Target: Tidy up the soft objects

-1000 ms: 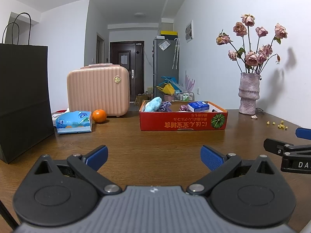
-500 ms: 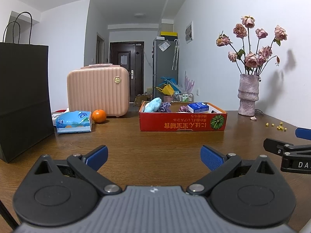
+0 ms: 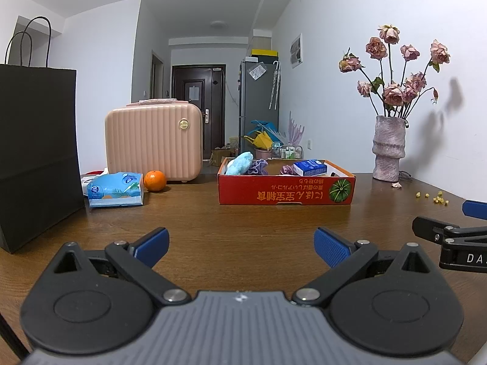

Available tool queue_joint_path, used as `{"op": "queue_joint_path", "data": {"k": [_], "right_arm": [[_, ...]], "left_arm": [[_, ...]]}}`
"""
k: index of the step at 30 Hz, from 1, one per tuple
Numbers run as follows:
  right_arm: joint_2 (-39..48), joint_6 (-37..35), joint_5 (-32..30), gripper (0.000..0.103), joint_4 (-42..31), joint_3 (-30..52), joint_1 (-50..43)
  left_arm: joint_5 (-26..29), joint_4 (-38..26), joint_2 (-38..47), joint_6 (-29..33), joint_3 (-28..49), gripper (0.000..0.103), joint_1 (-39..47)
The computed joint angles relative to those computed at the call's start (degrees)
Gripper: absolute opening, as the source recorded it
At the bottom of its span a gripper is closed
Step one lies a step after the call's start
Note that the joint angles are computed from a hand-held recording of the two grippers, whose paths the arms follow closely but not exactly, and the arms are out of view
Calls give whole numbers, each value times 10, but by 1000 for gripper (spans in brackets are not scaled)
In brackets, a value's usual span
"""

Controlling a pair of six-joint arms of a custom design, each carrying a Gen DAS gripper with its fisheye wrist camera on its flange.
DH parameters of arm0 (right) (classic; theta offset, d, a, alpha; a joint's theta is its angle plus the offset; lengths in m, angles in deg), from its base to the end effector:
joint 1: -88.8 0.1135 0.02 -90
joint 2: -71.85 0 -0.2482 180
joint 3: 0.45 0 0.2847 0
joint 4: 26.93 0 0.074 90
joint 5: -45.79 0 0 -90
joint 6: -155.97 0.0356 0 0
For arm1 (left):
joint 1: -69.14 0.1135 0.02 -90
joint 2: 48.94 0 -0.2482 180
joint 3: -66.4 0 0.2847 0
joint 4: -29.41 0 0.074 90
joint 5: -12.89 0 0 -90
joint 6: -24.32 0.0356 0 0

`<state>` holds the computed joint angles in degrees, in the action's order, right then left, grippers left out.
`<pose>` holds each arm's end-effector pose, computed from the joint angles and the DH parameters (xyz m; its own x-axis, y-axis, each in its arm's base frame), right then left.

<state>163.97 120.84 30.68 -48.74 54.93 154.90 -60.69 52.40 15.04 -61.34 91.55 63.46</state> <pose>0.1533 0.2611 0.1202 -0.2269 0.0142 -0.9738 0.2630 0.9637 -0.0472 0.2348 -0.0335 0.1285 -0.2432 0.0971 -0.9651 0.3850 0.9229 -0.0041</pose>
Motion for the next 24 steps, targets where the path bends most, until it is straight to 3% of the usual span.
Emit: {"op": "queue_joint_path", "data": {"k": [24], "right_arm": [[5, 5, -1, 103, -5, 4, 1]], "left_arm": [[4, 4, 15, 3, 6, 103, 0]]}}
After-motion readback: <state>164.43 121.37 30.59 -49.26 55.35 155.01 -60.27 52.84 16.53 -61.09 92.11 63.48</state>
